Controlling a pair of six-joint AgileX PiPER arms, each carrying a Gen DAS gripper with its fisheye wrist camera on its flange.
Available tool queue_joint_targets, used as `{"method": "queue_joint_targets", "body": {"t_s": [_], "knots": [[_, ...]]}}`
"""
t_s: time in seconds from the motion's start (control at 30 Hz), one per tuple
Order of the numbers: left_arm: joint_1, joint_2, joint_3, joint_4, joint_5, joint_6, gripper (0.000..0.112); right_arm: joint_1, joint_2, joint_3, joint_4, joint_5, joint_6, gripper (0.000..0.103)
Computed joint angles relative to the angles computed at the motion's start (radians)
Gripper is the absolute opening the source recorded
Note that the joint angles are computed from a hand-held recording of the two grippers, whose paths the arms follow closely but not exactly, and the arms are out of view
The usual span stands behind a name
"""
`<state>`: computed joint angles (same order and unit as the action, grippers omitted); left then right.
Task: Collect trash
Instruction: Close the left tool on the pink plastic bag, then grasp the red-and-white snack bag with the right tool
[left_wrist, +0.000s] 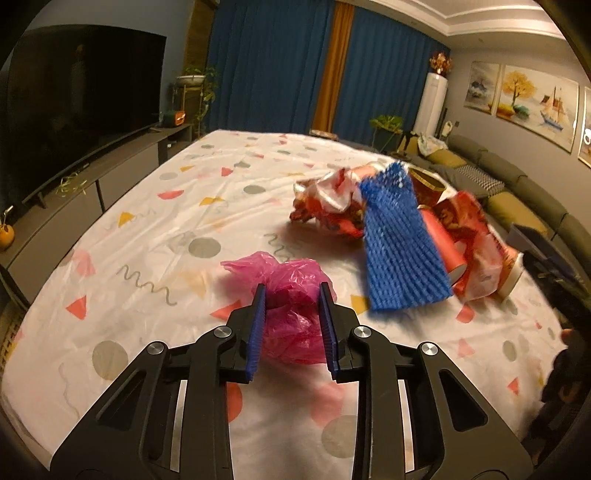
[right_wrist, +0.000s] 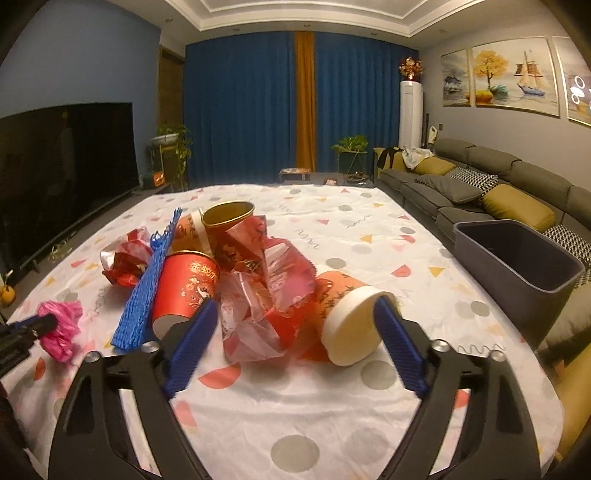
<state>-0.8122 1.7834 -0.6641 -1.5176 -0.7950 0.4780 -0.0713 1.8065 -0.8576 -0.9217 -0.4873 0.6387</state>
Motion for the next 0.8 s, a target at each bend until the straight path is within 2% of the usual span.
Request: {"method": "queue_joint_targets", "body": {"t_s": [0.1, 0.17, 0.4, 0.5, 0.57, 0.63, 0.8], "knots": [[-0.021, -0.032, 0.009, 0.001, -0.029, 0.006, 0.027, 0.022, 0.020, -0.042, -0.060, 0.033, 0.067, 0.077], [-0.031, -0.047, 0.011, 0.001, -0.042, 0.013, 0.027, 0.039, 0.039, -0.078, -0.112, 0.061, 0.123, 0.069], [-0.037, -0.069, -0.002, 0.011, -0.043, 0.035, 0.027, 0.105, 0.091, -0.175, -0.190, 0.160, 0.215, 0.064], [-0.028, -0.072, -0.005, 0.022, -0.033, 0.033, 0.027, 0.129, 0.118, -0.211, -0.247, 0.196, 0.261, 0.054], [-0.021, -0.075, 0.000, 0.037, -0.022, 0.019, 0.027, 0.140, 0.138, -0.238, -0.297, 0.219, 0.309, 0.044], [-0.018, -0.074, -0.001, 0.042, -0.016, 0.014, 0.027, 0.147, 0.156, -0.259, -0.342, 0.234, 0.352, 0.040], [-0.009, -0.073, -0.002, 0.055, -0.007, 0.009, 0.027, 0.133, 0.182, -0.294, -0.511, 0.206, 0.519, 0.027]]}}
